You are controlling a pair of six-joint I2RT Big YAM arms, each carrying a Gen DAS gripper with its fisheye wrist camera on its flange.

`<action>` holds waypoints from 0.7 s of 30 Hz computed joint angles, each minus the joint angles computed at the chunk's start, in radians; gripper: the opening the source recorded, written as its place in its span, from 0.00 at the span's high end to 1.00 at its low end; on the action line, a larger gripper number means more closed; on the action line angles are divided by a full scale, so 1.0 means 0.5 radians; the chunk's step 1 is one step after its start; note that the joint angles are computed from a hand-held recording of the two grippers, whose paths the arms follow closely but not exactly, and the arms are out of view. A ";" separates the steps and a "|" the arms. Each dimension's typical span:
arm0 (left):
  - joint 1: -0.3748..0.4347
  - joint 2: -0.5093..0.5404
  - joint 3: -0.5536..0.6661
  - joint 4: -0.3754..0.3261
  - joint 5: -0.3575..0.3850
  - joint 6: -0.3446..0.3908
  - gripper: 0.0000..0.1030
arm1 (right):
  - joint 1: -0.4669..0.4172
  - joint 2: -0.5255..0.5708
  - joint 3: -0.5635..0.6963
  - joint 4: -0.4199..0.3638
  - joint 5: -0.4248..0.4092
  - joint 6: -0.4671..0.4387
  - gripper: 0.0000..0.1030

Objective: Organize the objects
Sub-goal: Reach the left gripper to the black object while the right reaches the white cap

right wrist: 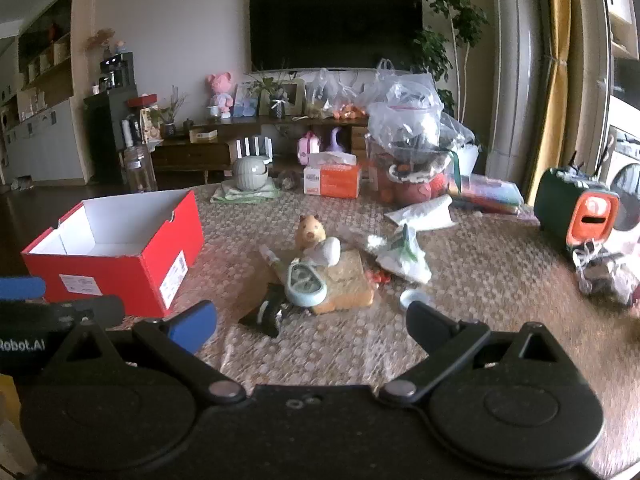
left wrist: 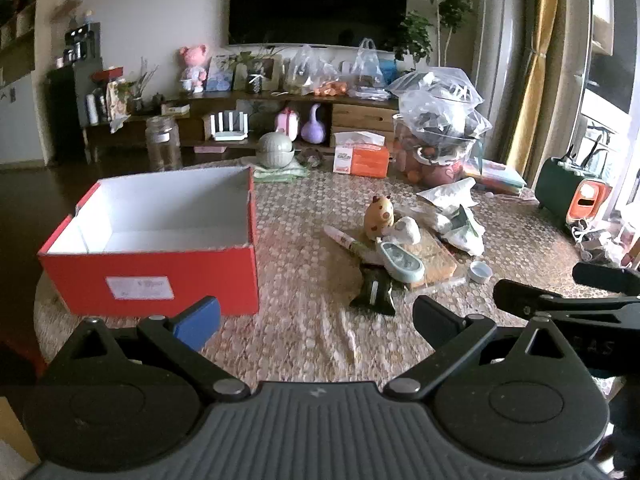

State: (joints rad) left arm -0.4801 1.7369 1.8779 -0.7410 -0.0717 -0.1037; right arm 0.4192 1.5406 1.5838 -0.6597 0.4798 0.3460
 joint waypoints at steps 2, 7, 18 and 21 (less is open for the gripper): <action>-0.003 0.062 0.079 -0.008 0.000 0.024 0.00 | -0.048 0.013 0.014 0.011 -0.019 -0.041 0.02; -0.024 0.253 0.311 -0.090 0.002 0.070 0.00 | -0.179 0.060 0.040 -0.013 -0.041 -0.079 0.02; -0.065 0.847 1.032 -0.447 0.115 0.146 0.00 | -0.423 0.299 0.127 -0.011 -0.269 -0.240 0.02; -0.079 1.058 1.342 -0.617 0.083 0.149 0.00 | -0.473 0.385 0.176 -0.008 -0.301 -0.247 0.02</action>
State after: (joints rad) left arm -0.5198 2.2661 2.5489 -1.0497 -0.0300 -0.0291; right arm 0.1827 1.7329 1.6720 -0.6637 0.3294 0.2225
